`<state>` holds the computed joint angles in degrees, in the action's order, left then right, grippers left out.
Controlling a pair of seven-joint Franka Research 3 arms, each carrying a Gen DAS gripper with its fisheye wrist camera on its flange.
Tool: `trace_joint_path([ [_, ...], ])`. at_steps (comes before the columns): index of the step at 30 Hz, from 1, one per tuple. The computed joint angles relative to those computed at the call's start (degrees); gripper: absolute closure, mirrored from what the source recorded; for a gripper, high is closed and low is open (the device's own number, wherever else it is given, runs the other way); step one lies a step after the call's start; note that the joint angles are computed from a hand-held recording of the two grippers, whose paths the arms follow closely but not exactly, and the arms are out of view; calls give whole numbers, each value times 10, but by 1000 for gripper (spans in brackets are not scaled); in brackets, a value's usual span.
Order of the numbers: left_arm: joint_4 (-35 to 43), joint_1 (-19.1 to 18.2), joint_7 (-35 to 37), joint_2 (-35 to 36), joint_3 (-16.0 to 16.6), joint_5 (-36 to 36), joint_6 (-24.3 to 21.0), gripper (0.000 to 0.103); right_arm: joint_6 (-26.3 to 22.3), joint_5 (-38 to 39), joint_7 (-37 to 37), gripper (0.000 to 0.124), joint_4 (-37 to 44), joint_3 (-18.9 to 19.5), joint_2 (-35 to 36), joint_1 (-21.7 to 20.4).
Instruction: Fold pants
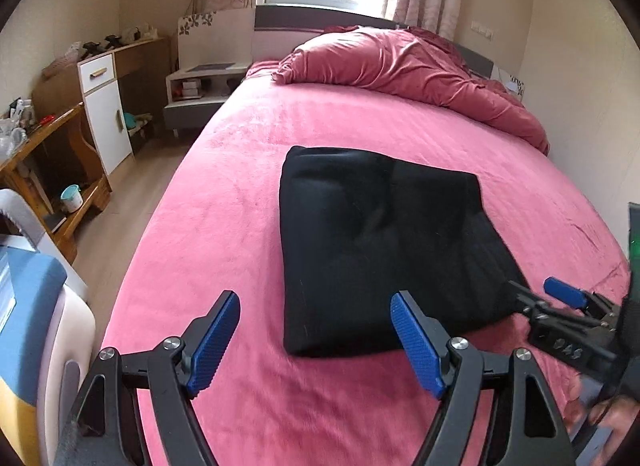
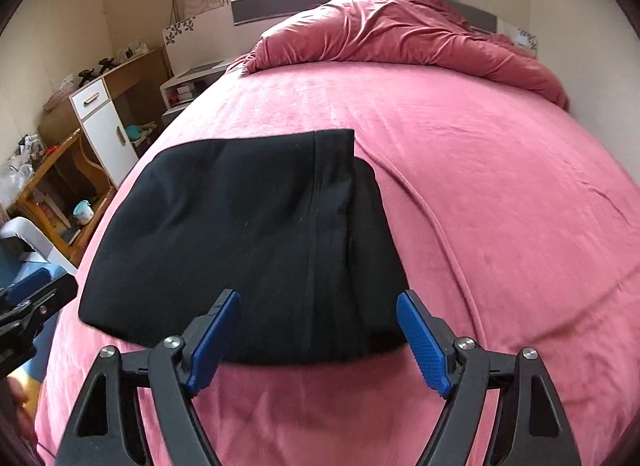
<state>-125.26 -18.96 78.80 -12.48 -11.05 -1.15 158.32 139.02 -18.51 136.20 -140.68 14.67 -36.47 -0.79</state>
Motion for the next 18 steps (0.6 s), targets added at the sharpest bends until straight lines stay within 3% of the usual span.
trace_joint_path([
  [4,-45,-3,-27,-49,-2,1,3,24,-46,-18,41,41,-1,37,-31,-4],
  [11,-106,-20,-51,-114,5,14,6,24,-103,-32,79,40,-10,55,-76,15],
  [18,-141,-14,-81,-160,-1,53,-9,24,-136,-41,94,38,-16,73,-106,35],
])
